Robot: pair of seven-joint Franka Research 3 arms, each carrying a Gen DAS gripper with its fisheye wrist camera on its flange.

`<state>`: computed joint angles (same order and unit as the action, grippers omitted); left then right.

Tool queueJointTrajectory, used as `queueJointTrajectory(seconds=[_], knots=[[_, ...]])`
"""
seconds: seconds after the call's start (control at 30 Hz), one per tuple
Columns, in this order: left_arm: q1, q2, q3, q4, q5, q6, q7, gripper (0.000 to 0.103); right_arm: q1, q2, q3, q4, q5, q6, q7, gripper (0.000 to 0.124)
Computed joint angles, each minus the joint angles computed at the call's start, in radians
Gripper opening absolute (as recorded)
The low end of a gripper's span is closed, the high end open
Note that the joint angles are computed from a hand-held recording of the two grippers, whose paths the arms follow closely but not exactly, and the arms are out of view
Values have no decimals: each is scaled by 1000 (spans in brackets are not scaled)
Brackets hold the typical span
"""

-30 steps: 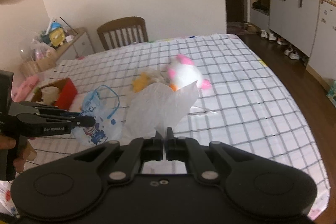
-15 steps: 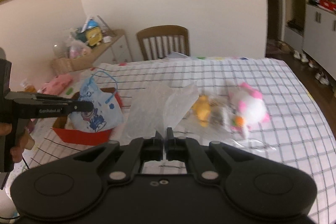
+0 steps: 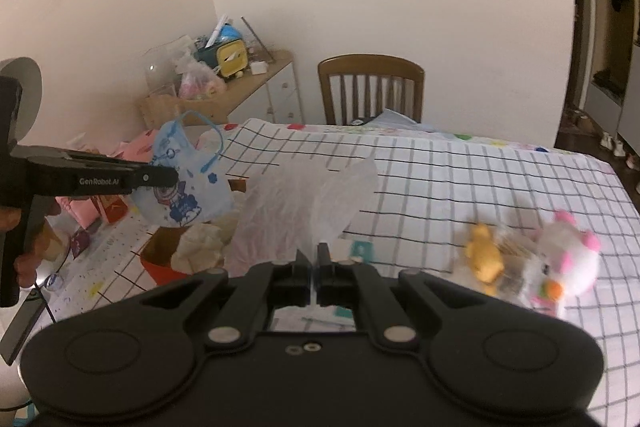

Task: Organize soft objects
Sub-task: 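Carry the blue bag and plastic sheet over the red tin with both grippers, then lower the bag and sheet into the tin and open both grippers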

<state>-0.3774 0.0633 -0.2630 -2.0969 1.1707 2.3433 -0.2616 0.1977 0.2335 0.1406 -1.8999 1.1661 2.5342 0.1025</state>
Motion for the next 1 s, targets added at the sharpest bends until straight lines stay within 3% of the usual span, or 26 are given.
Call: queueJointTrajectory(seconds=[0.47, 0.7, 1.0], knots=[[94, -52, 31, -113, -22, 99, -5, 15, 106, 144, 70, 106, -216, 166, 138, 1], [129, -50, 45, -109, 46, 149, -50, 15, 137, 213, 90, 149, -373, 210, 231, 1], [152, 30, 77, -89, 79, 328, -91, 15, 146, 257, 99, 172, -520, 193, 316, 1]])
